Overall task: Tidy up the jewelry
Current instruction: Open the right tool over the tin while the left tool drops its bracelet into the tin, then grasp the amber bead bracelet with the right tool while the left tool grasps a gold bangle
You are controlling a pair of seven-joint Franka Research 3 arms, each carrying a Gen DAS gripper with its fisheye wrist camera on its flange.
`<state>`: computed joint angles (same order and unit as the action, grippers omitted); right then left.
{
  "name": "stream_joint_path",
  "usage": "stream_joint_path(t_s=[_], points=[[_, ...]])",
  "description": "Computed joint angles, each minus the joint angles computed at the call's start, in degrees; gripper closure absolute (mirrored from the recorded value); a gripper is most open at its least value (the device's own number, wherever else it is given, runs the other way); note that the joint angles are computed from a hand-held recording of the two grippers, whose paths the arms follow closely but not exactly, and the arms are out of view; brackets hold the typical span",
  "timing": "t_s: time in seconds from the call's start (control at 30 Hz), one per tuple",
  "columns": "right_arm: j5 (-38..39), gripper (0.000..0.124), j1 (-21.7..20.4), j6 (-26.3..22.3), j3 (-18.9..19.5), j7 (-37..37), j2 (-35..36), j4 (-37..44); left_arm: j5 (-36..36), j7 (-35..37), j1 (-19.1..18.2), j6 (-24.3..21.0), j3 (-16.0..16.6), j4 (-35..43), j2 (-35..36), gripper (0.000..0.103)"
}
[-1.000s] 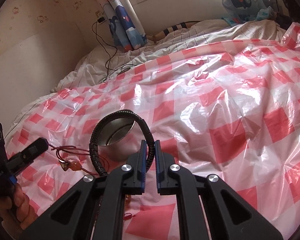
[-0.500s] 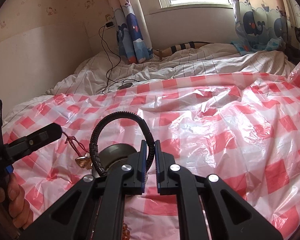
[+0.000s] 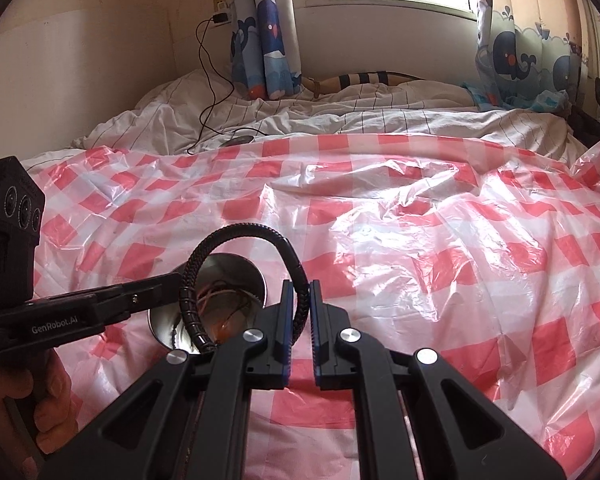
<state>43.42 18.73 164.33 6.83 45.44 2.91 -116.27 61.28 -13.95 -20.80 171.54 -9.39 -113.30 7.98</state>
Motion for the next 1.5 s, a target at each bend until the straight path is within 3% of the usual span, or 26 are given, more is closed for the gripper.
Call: stream_joint_path(t_s=[0.07, 0.23, 0.33, 0.5, 0.53, 0.6, 0.73, 0.87, 0.97, 1.1, 1.23, 1.33, 1.5], points=[[-0.51, 0.115, 0.13, 0.10, 0.07, 0.04, 0.11, -0.07, -0.33, -0.43, 0.00, -0.77, -0.01, -0.44, -0.84, 0.092], [-2.56, 0.115, 0.79, 0.06, 0.44, 0.14, 0.31, 0.33, 10.08, -11.39, 0.97, -4.51, -0.67, -1.97, -5.77, 0.068], [-4.16, 0.115, 1.39, -0.28, 0.84, 0.60, 1.20, 1.27, 13.62, -16.20, 2.98, -5.47, -2.24, -3.46, -8.29, 0.064], [-10.99, 0.113, 2.70, -1.20, 0.83, 5.48, 2.89, 2.27, 11.10, -14.11, 4.72, -8.75, -4.64, -4.64, -9.98, 0.055], [-12.51, 0.098, 2.71, -2.03, 0.63, 6.77, 3.17, 2.40, 10.49, -13.42, 4.89, -9.07, -4.90, -4.64, -9.95, 0.052], [-10.39, 0.081, 2.04, -1.37, 1.07, 6.34, 3.06, 2.09, 9.19, -11.53, 4.94, -10.09, -5.38, -4.46, -9.79, 0.049], [-3.08, 0.081, 0.64, -0.52, 1.54, 1.83, 0.47, 1.52, 6.50, -6.60, 4.22, -14.05, -6.36, -4.33, -10.11, 0.042], [3.54, 0.081, 0.19, -2.01, -0.36, -3.11, -5.69, -2.17, 4.79, -3.49, 3.12, -18.18, -7.76, -6.20, -12.44, 0.037], [4.68, 0.089, 0.30, -4.55, -2.59, -4.42, -10.66, -6.31, -2.00, 3.09, 2.15, -19.09, -8.44, -7.93, -13.80, 0.037], [4.36, 0.101, -0.03, -9.51, -5.13, -2.98, -15.61, -12.85, -3.33, -0.10, 0.88, -20.48, -11.09, -12.19, -16.26, 0.037], [6.51, 0.104, -0.71, -24.14, -7.74, -0.70, -12.22, -10.00, -8.96, 4.89, -0.20, -19.52, -11.06, -11.96, -13.66, 0.037], [6.62, 0.104, -1.64, -26.94, -6.59, -0.35, -10.38, -8.68, -7.01, 4.61, -0.26, -18.59, -10.82, -11.43, -12.80, 0.037], [5.36, 0.104, -2.85, -32.29, -5.60, 1.62, -8.44, -7.19, -10.60, 6.10, -0.27, -16.25, -9.74, -11.92, -12.18, 0.037]])
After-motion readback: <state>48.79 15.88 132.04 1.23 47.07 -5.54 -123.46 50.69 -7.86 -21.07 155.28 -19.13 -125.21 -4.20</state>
